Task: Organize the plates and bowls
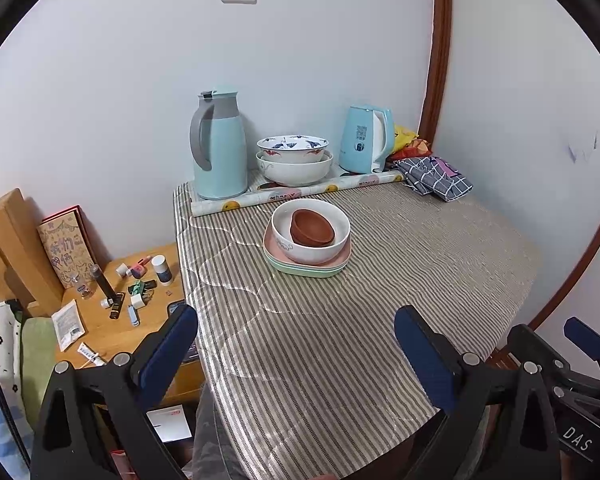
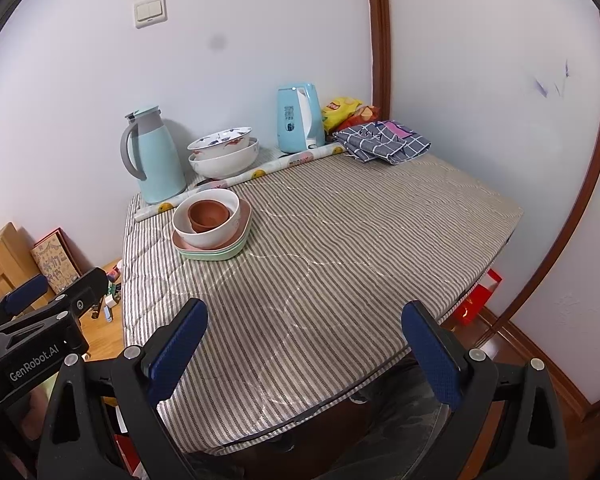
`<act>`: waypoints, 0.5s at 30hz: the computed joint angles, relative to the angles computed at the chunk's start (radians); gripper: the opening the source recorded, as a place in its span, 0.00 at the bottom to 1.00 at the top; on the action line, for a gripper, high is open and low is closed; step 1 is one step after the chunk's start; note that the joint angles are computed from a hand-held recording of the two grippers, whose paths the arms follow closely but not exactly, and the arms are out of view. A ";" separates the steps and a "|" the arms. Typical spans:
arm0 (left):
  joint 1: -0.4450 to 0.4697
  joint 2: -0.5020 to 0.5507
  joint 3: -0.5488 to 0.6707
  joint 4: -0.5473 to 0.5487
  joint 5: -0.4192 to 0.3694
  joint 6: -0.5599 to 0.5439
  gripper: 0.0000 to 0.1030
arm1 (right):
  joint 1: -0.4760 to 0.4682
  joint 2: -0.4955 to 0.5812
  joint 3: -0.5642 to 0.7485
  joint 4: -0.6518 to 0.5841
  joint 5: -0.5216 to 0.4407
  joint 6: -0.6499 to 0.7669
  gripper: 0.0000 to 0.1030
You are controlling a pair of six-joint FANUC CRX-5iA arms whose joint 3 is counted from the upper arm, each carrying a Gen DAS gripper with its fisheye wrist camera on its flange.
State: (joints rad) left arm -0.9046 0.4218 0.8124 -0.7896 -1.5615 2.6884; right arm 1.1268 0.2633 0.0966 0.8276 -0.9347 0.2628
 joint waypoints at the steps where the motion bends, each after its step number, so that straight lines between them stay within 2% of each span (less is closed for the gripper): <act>1: 0.000 0.000 0.000 -0.001 0.001 -0.001 0.97 | 0.001 -0.002 -0.003 0.001 0.001 -0.002 0.94; 15: 0.000 0.000 -0.003 0.000 0.005 -0.001 0.97 | 0.005 -0.001 0.000 0.005 -0.003 -0.003 0.94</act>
State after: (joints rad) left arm -0.9049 0.4219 0.8092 -0.7894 -1.5562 2.6877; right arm 1.1320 0.2624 0.0969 0.8327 -0.9382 0.2598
